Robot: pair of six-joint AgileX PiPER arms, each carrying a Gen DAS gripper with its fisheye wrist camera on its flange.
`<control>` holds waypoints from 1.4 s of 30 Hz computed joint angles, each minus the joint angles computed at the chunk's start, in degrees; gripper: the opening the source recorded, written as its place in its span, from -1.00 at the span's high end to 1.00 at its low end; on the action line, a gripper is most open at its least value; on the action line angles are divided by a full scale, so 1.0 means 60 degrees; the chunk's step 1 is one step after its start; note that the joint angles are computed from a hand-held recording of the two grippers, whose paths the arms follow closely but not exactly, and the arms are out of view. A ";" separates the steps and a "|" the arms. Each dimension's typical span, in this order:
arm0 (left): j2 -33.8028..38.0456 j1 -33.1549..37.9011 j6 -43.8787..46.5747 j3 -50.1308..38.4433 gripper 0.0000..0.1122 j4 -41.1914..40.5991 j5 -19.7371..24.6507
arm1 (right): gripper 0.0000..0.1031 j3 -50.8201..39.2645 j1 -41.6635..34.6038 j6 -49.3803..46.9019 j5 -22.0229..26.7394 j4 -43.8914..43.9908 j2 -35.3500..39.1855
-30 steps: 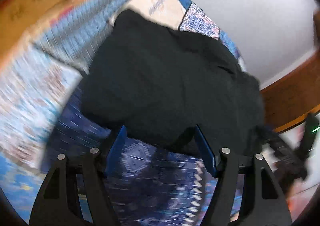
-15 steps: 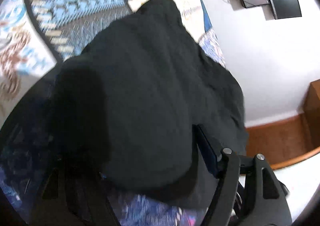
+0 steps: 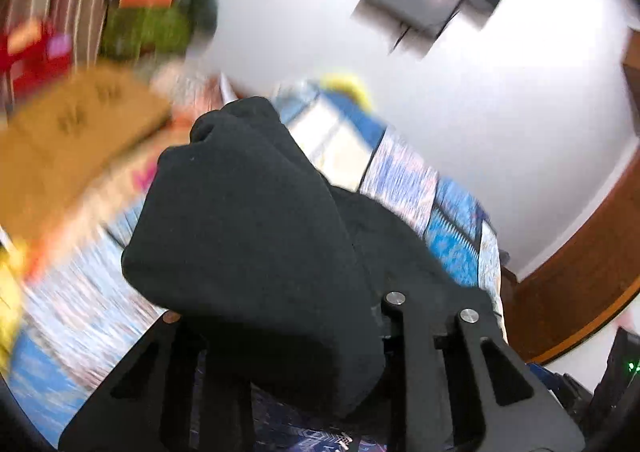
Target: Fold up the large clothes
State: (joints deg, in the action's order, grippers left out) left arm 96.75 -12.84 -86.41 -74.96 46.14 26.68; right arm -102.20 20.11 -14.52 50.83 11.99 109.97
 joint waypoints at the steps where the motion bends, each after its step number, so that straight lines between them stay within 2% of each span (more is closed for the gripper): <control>1: -0.0293 -0.0143 -0.0260 0.0028 0.51 0.0511 0.0269 | -0.75 -0.0036 0.0107 -0.0117 0.0039 0.0184 -0.0056; 5: -0.1321 -0.0817 -0.0448 0.0050 0.52 0.1994 0.1579 | -0.75 -0.0232 0.0726 -0.0499 0.0258 0.0741 0.0054; 7: -0.1502 -0.1073 -0.0053 -0.0099 0.52 0.2333 0.2045 | -0.75 -0.0241 0.1065 -0.0575 0.0274 0.1047 0.0246; 10: -0.1402 -0.1483 0.0615 -0.0210 0.52 0.2660 0.2632 | -0.81 -0.0847 0.1382 -0.0536 0.0792 0.1769 0.1097; 14: -0.0839 -0.1518 0.1781 -0.0267 0.53 0.1689 0.2420 | -0.88 -0.1676 0.1582 -0.0464 0.1420 0.1975 0.2239; 17: -0.0224 -0.1800 0.2253 -0.0579 0.53 0.1332 0.2490 | -0.85 -0.1670 0.1227 -0.1052 0.1845 0.2742 0.2268; 19: 0.0005 -0.2081 0.2272 -0.0743 0.53 0.1516 0.2591 | -0.79 -0.1686 0.0694 -0.1212 0.2357 0.3371 0.2127; 20: 0.0169 -0.2256 0.2338 -0.0943 0.53 0.1582 0.2693 | -0.79 -0.1360 0.0285 -0.1400 0.2363 0.3727 0.1821; 22: 0.0455 -0.2575 0.2668 -0.1397 0.53 0.1457 0.2858 | -0.79 -0.0777 -0.0302 -0.1414 0.2055 0.3720 0.1225; 25: 0.0929 -0.2814 0.3438 -0.2049 0.51 0.0874 0.2854 | -0.79 0.0105 -0.0969 -0.1013 0.1287 0.2692 0.0284; 30: 0.2041 -0.3219 0.4560 -0.3089 0.45 -0.0660 0.2717 | -0.79 0.1013 -0.1966 -0.0911 0.0889 0.1935 -0.0542; 32: 0.2470 -0.3385 0.5168 -0.3353 0.35 -0.1311 0.2737 | -0.79 0.1620 -0.2188 -0.0915 0.0641 0.1756 -0.0898; 35: 0.3207 -0.3556 0.6978 -0.3702 0.15 -0.2749 0.2640 | -0.79 0.1963 -0.2513 -0.1040 0.0603 0.1602 -0.1107; 37: 0.3497 -0.3753 0.7437 -0.3728 0.07 -0.2816 0.2804 | -0.79 0.1834 -0.2779 -0.1202 0.0817 0.1673 -0.1075; 39: 0.3411 -0.3975 0.7349 -0.3388 -0.05 -0.2277 0.2690 | -0.79 0.1851 -0.2895 -0.1244 0.0944 0.1812 -0.1173; 40: 0.3274 -0.3967 0.7484 -0.3220 -0.16 -0.2431 0.2559 | -0.79 0.1834 -0.2964 -0.1288 0.1039 0.1901 -0.1255; 42: 0.2918 -0.3869 0.7895 -0.2938 -0.21 -0.3150 0.2340 | -0.79 0.1771 -0.3038 -0.1381 0.1139 0.2091 -0.1396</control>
